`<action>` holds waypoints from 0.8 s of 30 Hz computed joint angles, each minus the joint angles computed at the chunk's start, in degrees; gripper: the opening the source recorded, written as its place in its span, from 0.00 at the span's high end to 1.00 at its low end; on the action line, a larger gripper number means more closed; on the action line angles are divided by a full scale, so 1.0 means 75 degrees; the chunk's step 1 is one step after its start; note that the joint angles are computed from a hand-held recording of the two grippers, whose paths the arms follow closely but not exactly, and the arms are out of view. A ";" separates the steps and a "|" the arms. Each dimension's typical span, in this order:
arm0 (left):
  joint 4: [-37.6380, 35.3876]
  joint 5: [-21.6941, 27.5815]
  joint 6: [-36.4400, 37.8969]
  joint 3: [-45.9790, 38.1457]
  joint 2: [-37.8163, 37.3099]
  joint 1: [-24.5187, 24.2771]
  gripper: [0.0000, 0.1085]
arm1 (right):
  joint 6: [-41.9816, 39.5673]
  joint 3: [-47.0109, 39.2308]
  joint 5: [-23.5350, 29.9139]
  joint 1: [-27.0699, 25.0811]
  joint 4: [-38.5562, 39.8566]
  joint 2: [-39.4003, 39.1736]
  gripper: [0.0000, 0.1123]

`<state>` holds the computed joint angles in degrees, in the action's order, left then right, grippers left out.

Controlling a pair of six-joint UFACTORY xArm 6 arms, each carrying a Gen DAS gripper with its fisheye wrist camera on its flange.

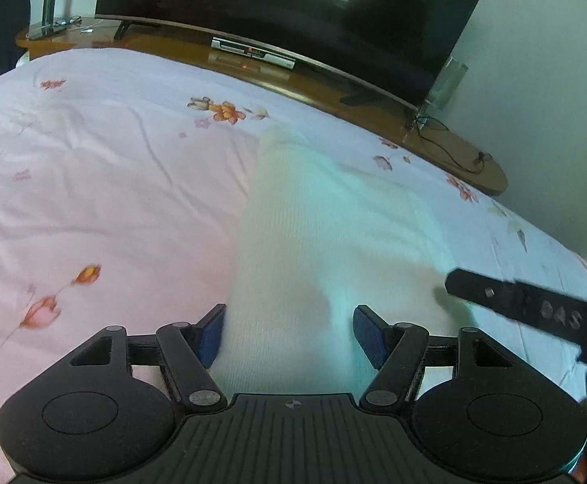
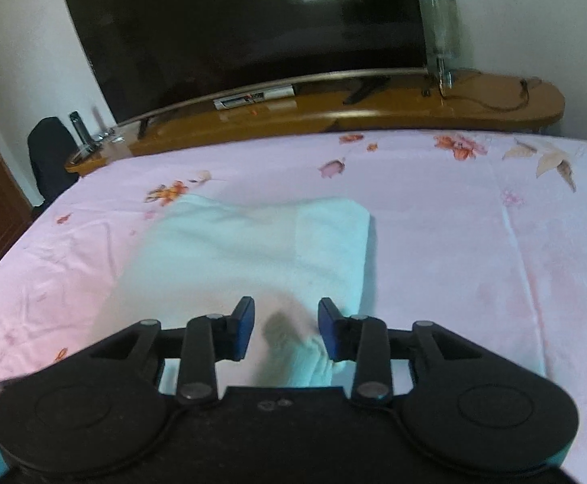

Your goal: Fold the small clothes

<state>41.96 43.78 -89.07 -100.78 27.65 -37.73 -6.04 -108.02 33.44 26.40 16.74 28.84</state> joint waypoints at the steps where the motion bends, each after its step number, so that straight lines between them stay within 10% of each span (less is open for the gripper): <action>1: -0.0087 0.0030 0.0047 0.0064 -0.0035 -0.0027 0.39 | -0.0119 0.0371 -0.0084 0.0017 0.0080 -0.0257 0.68; 15: -0.0732 0.0805 0.0516 0.0036 -0.0227 -0.0341 0.39 | 0.1056 0.2059 0.0304 0.0060 -0.0720 -0.1458 0.65; 24: -0.0505 0.1646 0.0827 0.0278 -0.1132 -0.0904 0.33 | 0.1476 0.3274 0.0126 0.0126 -0.0934 -0.2927 0.38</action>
